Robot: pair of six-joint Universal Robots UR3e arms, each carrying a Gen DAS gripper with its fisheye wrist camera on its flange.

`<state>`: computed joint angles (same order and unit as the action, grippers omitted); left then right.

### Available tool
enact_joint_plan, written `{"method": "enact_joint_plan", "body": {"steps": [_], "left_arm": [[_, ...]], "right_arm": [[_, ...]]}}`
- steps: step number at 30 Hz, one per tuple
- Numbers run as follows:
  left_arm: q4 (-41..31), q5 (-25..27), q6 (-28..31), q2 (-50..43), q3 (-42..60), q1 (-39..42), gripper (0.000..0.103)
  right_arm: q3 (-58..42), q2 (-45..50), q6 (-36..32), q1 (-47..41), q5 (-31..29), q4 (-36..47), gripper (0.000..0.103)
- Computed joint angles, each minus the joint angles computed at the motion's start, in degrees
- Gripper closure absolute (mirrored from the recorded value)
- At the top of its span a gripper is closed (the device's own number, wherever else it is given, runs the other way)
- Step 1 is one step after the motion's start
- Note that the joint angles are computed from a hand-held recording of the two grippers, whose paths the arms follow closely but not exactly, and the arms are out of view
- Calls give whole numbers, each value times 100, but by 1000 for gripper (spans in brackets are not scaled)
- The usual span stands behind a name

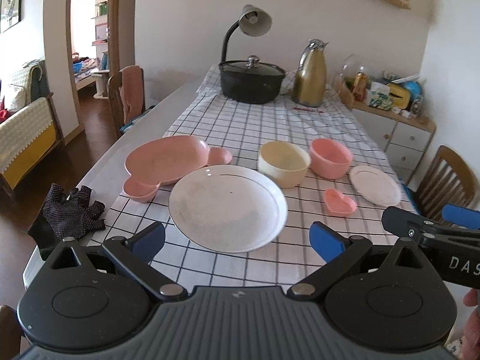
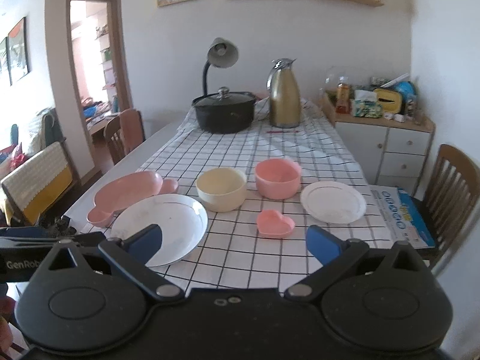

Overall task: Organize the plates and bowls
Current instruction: 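Move the left tool to the large white plate rim while the right tool approaches it too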

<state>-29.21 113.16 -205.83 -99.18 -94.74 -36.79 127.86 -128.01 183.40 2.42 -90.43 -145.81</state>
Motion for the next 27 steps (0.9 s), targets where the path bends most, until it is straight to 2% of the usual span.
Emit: {"method": "enact_joint_plan", "body": {"steps": [10,18,22,24,26,27], "left_arm": [[171,-149,209,-862,488,647,0],[170,-264,408,-1566,969,1143,0],[-162,-393,240,-1902,1347,1397,1],[-322,-440,225,-2106,1572,1508,1],[-426,-523,141,-2285,1750,1622,2],[-464,-562,112,-2352,1819,1668,6]], "right_arm": [[-399,2022,-744,-400,792,-1214,1],[-1517,4015,-978,-141,653,-1521,2],[-2229,4795,-1063,-132,769,-1227,10],[-2577,5136,-1053,-133,854,-1012,21],[-2921,5445,-1033,-162,958,-759,26],[-3109,5600,-1004,-158,965,-621,29]]}}
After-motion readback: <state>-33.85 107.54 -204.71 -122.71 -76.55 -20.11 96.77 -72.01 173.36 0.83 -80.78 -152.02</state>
